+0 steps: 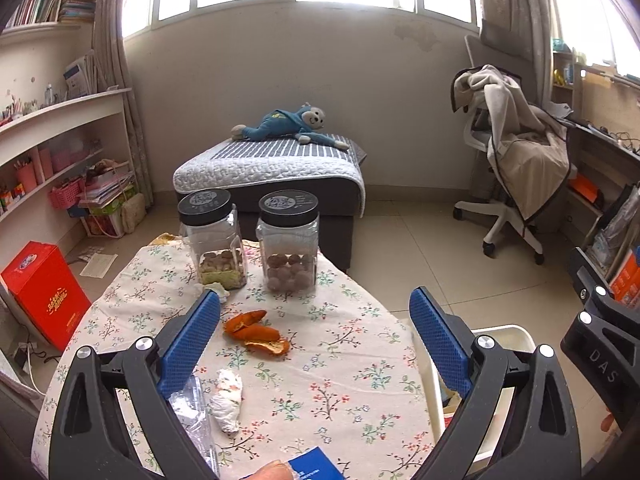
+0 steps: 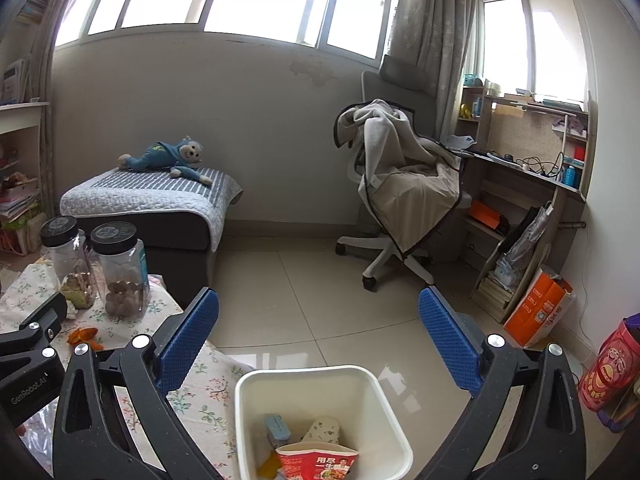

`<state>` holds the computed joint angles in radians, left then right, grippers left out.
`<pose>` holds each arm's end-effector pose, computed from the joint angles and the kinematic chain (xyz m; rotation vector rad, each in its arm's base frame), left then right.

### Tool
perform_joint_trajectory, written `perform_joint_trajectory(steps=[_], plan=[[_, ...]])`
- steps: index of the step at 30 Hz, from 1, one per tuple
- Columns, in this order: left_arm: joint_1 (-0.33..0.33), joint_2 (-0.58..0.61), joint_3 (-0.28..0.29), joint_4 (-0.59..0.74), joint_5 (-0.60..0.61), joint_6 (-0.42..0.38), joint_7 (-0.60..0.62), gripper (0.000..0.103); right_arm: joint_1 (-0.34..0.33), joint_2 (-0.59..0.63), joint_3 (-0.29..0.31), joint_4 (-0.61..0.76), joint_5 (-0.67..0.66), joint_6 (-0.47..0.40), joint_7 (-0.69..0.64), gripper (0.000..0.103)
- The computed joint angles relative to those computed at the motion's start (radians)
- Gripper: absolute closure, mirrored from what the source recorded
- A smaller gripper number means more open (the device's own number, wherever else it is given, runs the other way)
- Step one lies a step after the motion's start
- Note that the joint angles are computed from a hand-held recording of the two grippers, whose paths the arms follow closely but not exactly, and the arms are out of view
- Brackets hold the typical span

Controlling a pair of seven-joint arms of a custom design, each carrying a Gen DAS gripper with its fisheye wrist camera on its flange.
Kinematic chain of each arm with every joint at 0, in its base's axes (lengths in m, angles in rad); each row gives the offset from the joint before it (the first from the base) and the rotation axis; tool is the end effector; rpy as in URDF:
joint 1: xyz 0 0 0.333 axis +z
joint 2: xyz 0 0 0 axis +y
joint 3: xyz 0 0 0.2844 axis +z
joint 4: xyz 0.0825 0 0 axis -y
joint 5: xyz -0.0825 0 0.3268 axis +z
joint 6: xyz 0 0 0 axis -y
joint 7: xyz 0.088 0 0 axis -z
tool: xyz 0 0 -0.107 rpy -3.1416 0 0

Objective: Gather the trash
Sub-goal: 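Open the left tool to release the red noodle cup into the wastebasket, then grasp the clear water bottle with the left tool while the right tool grasps the crumpled white tissue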

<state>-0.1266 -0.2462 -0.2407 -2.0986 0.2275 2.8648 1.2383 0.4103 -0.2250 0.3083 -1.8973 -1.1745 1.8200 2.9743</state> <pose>0.4448 -0.1994 0.6294 -1.4280 1.8289 -1.0270 0.3857 0.2593 0.6345 -1.2175 1.9269 -1.4976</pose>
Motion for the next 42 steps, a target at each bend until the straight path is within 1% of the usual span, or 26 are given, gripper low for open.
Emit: perform_joint_trajectory(steps=[2,4,6,7,10,11,12,14,15,17,21,24,25,26,27,28,31,37,39,40,42], plan=[[0.025,0.004,-0.001,0.009,0.024,-0.032,-0.02,0.01,0.007,0.032,0.002,0.032,0.001,0.019,-0.006,0.007],[0.053,0.019,-0.007,0.03,0.072,-0.086,-0.041,0.01,0.017,0.055,-0.003,0.056,0.006,0.039,-0.008,0.007],[0.077,0.051,-0.014,0.064,0.146,-0.165,-0.06,0.009,0.026,0.074,-0.015,0.079,0.023,0.062,-0.008,0.007],[0.08,0.068,-0.006,0.077,0.166,-0.204,-0.055,0.009,0.029,0.082,-0.023,0.088,0.036,0.075,-0.008,0.007],[0.077,0.143,0.023,0.143,0.195,-0.349,-0.025,0.009,0.036,0.111,-0.047,0.121,0.097,0.115,-0.029,0.007],[0.074,0.174,0.037,0.171,0.185,-0.401,-0.003,0.009,0.039,0.126,-0.055,0.137,0.123,0.128,-0.045,0.007],[0.072,0.203,0.054,0.198,0.151,-0.449,0.03,0.009,0.041,0.139,-0.063,0.149,0.15,0.142,-0.061,0.007],[0.076,0.273,0.085,0.276,0.054,-0.573,0.097,0.009,0.046,0.162,-0.079,0.166,0.199,0.176,-0.084,0.007],[0.082,0.311,0.097,0.32,-0.002,-0.638,0.134,0.009,0.047,0.176,-0.088,0.178,0.233,0.193,-0.106,0.007],[0.102,0.365,0.117,0.377,-0.106,-0.734,0.181,0.009,0.053,0.205,-0.101,0.202,0.287,0.214,-0.143,0.007],[0.142,0.44,0.127,0.438,-0.266,-0.842,0.262,0.009,0.068,0.265,-0.127,0.253,0.389,0.249,-0.216,0.007],[0.173,0.463,0.128,0.445,-0.372,-0.866,0.301,0.012,0.072,0.307,-0.148,0.282,0.49,0.293,-0.264,0.007],[0.18,0.467,0.128,0.444,-0.395,-0.87,0.318,0.018,0.074,0.325,-0.154,0.296,0.527,0.306,-0.282,0.007],[0.185,0.472,0.128,0.446,-0.41,-0.876,0.332,0.028,0.075,0.343,-0.16,0.309,0.561,0.319,-0.298,0.007],[0.192,0.474,0.127,0.446,-0.43,-0.883,0.352,0.035,0.076,0.364,-0.165,0.325,0.598,0.332,-0.317,0.007],[0.199,0.475,0.126,0.447,-0.45,-0.894,0.373,0.047,0.078,0.387,-0.169,0.343,0.638,0.342,-0.342,0.007],[0.211,0.444,0.132,0.416,-0.471,-0.878,0.413,0.047,0.091,0.454,-0.181,0.402,0.731,0.353,-0.402,0.007],[0.24,0.357,0.166,0.374,-0.466,-0.815,0.455,0.047,0.125,0.63,-0.197,0.59,0.895,0.339,-0.51,0.007],[0.252,0.325,0.179,0.349,-0.456,-0.782,0.47,0.047,0.141,0.709,-0.2,0.689,0.95,0.305,-0.544,0.007],[0.257,0.331,0.184,0.369,-0.452,-0.781,0.472,0.047,0.152,0.754,-0.202,0.748,0.971,0.281,-0.564,0.007],[0.265,0.34,0.19,0.398,-0.442,-0.773,0.472,0.047,0.184,0.852,-0.216,0.89,0.988,0.206,-0.6,0.007]])
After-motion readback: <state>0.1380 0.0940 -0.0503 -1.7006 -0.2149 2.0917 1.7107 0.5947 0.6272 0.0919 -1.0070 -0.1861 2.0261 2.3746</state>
